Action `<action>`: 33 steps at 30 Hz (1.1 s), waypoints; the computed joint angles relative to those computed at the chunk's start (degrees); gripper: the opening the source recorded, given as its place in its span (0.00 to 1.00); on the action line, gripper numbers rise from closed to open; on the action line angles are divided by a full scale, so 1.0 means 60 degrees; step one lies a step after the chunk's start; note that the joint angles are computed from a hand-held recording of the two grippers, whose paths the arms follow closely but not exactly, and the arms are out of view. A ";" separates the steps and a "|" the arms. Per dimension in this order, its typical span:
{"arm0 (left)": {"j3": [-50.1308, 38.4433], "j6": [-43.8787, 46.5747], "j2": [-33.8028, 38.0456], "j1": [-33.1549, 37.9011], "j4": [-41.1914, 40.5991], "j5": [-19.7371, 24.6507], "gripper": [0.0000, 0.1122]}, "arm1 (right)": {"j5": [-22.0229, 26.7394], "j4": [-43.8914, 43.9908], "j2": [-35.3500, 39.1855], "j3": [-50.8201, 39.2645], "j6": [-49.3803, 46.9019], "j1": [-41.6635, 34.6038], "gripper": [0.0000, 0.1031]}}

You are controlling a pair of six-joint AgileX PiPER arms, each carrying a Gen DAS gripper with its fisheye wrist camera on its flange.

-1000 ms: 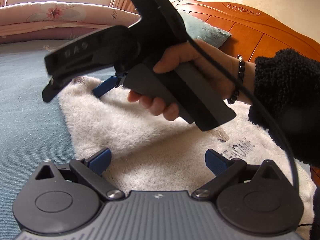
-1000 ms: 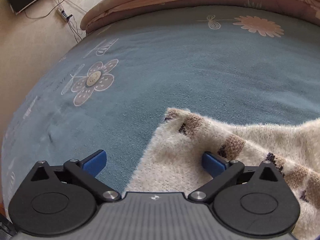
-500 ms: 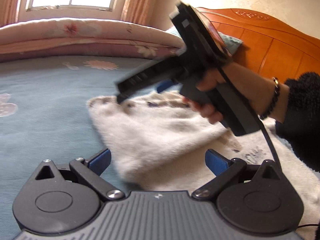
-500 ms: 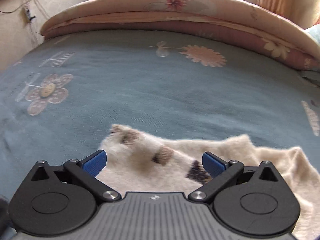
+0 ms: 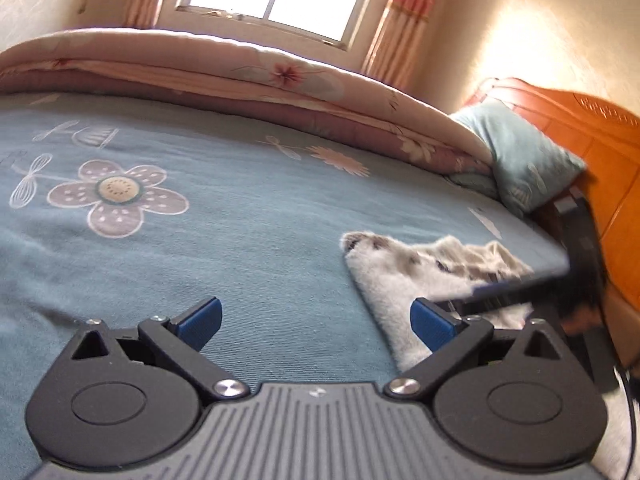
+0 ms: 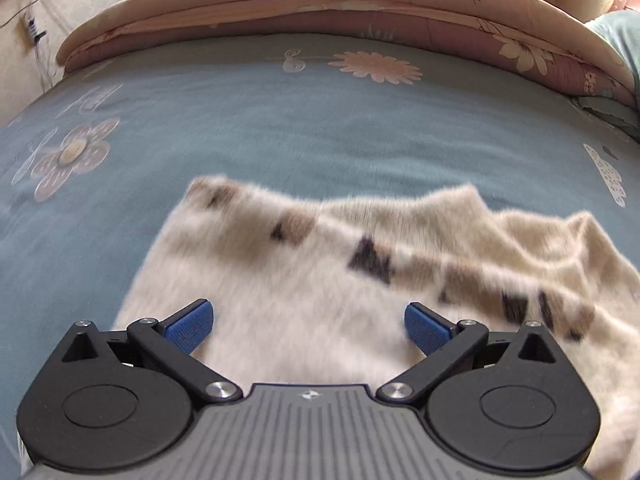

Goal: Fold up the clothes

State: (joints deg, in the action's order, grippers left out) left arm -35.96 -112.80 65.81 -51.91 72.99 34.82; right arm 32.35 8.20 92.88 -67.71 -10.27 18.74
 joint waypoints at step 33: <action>-0.3502 0.2620 0.3762 -0.0784 -0.3387 0.1872 0.89 | -0.1297 0.3161 -0.2831 0.3578 -0.4337 -0.1801 1.00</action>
State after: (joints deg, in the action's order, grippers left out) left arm -56.97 -97.08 88.38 -56.62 52.67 46.05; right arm 24.57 27.16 75.89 -46.25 -36.29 7.94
